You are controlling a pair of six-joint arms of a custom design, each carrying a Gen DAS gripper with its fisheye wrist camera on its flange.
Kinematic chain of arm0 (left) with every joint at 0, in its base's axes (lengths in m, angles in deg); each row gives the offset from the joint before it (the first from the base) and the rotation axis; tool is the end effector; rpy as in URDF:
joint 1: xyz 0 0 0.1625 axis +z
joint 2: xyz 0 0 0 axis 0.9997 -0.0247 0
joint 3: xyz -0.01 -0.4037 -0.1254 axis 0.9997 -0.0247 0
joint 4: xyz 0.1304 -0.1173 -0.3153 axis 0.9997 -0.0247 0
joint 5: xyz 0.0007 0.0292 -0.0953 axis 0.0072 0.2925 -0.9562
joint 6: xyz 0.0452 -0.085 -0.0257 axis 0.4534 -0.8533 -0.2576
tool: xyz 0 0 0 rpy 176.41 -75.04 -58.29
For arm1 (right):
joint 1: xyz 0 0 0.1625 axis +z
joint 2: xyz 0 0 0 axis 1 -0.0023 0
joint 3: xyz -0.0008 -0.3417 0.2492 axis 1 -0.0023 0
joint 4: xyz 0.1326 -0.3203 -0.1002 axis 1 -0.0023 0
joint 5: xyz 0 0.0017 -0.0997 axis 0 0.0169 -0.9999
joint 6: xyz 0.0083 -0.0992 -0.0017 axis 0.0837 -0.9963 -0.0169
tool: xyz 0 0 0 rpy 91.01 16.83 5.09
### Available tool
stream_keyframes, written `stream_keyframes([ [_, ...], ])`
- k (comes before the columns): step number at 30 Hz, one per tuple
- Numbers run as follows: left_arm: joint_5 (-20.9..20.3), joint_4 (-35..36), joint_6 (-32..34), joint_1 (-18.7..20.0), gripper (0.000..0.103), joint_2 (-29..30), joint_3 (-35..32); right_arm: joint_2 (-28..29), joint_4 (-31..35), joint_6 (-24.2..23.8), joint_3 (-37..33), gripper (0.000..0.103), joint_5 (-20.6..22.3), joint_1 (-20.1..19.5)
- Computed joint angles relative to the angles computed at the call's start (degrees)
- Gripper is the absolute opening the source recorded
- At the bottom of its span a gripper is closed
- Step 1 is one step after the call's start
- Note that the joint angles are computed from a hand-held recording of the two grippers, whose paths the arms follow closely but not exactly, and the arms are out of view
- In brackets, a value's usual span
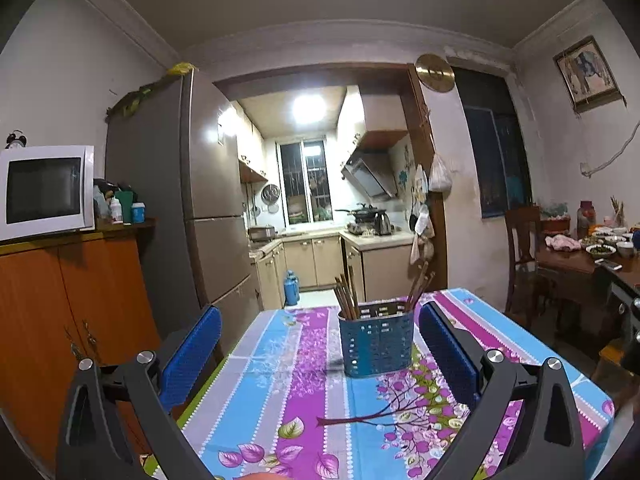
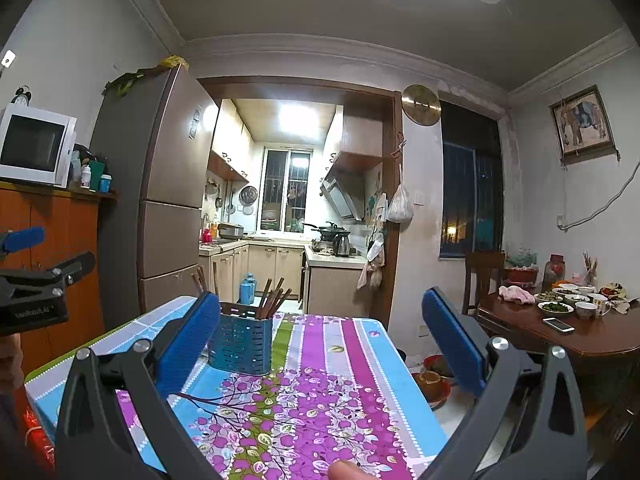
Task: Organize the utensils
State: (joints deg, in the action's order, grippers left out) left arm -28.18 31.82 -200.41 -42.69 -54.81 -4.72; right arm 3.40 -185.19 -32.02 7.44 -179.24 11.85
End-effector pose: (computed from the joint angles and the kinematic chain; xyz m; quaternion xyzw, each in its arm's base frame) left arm -0.3578 -0.6800 0.2709 0.2213 0.6323 -0.6288 0.3949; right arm 0.2781 -0.7200 0.3200 0.3559 -0.6564 0.6213 0.2378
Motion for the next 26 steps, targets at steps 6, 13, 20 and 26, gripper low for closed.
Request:
stream_keyframes([
  [6,0.4,2.1,-2.1,0.7,0.098,1.0,-1.7,0.2,0.0,-0.3,-0.5,0.098,0.0,0.2],
  [13,1.9,2.0,-1.8,1.1,0.098,1.2,-1.0,0.5,0.4,-0.3,-1.0,0.098,-0.3,0.0],
  [20,0.5,-0.5,1.0,1.2,0.098,1.6,-1.0,0.6,-0.5,-0.4,-0.6,0.098,-0.1,-0.1],
  [26,0.4,7.5,-5.0,1.6,0.098,2.8,-5.1,0.6,-0.6,-0.8,-0.5,0.098,-0.4,-0.1],
])
